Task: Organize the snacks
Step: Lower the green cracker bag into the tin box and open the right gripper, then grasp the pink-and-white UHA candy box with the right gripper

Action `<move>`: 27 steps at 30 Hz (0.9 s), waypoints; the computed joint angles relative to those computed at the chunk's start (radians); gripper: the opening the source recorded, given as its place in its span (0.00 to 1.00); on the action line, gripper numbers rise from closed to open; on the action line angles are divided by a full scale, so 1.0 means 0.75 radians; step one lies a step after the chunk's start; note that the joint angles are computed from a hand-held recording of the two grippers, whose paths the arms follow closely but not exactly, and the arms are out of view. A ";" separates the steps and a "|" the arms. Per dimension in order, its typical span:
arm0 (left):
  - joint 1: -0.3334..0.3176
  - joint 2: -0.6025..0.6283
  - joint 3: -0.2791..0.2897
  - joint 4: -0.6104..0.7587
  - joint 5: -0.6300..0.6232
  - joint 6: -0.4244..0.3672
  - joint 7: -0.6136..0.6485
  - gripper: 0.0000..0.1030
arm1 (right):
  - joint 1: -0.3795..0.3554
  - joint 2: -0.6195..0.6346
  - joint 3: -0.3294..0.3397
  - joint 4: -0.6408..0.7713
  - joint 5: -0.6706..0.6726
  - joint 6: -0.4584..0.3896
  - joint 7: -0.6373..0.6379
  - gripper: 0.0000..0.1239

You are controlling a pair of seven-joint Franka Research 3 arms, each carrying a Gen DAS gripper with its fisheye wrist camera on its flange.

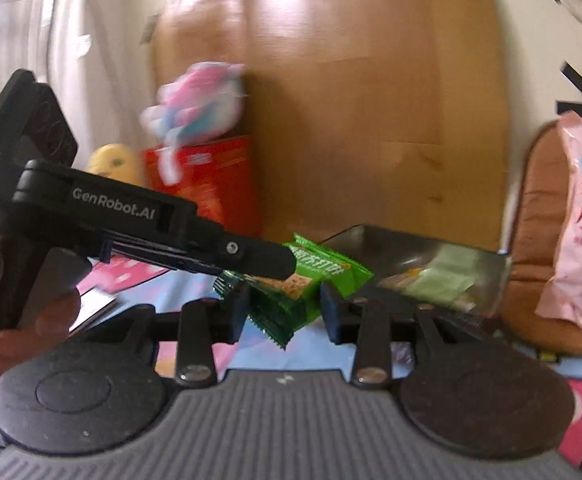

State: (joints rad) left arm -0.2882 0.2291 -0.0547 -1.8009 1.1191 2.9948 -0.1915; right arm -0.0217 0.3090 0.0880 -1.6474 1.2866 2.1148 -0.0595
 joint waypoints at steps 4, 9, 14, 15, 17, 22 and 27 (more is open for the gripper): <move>0.035 0.165 -0.025 0.184 -0.222 -0.114 0.243 0.51 | 0.061 0.238 0.027 0.310 -0.117 0.103 0.216 0.34; 0.002 0.209 0.026 0.207 -0.351 -0.158 0.328 0.52 | 0.130 0.402 0.050 0.504 -0.321 0.250 0.430 0.40; -0.061 0.031 0.117 -0.046 -0.080 0.091 0.045 0.52 | -0.009 0.350 0.134 0.443 -0.312 0.127 0.415 0.40; -0.015 -0.002 0.060 -0.107 -0.143 0.127 0.115 0.52 | -0.051 0.314 0.139 0.401 -0.301 0.058 0.393 0.40; -0.002 -0.053 0.015 -0.216 -0.201 0.206 0.168 0.52 | -0.114 0.238 0.132 0.305 -0.267 -0.062 0.331 0.40; -0.227 -0.123 0.202 -0.346 0.070 0.363 -0.100 0.52 | -0.224 -0.042 0.027 -0.106 -0.100 -0.183 0.038 0.39; -0.243 -0.122 0.171 -0.375 0.219 0.357 -0.297 0.51 | -0.149 -0.135 -0.116 -0.312 -0.143 0.091 0.294 0.39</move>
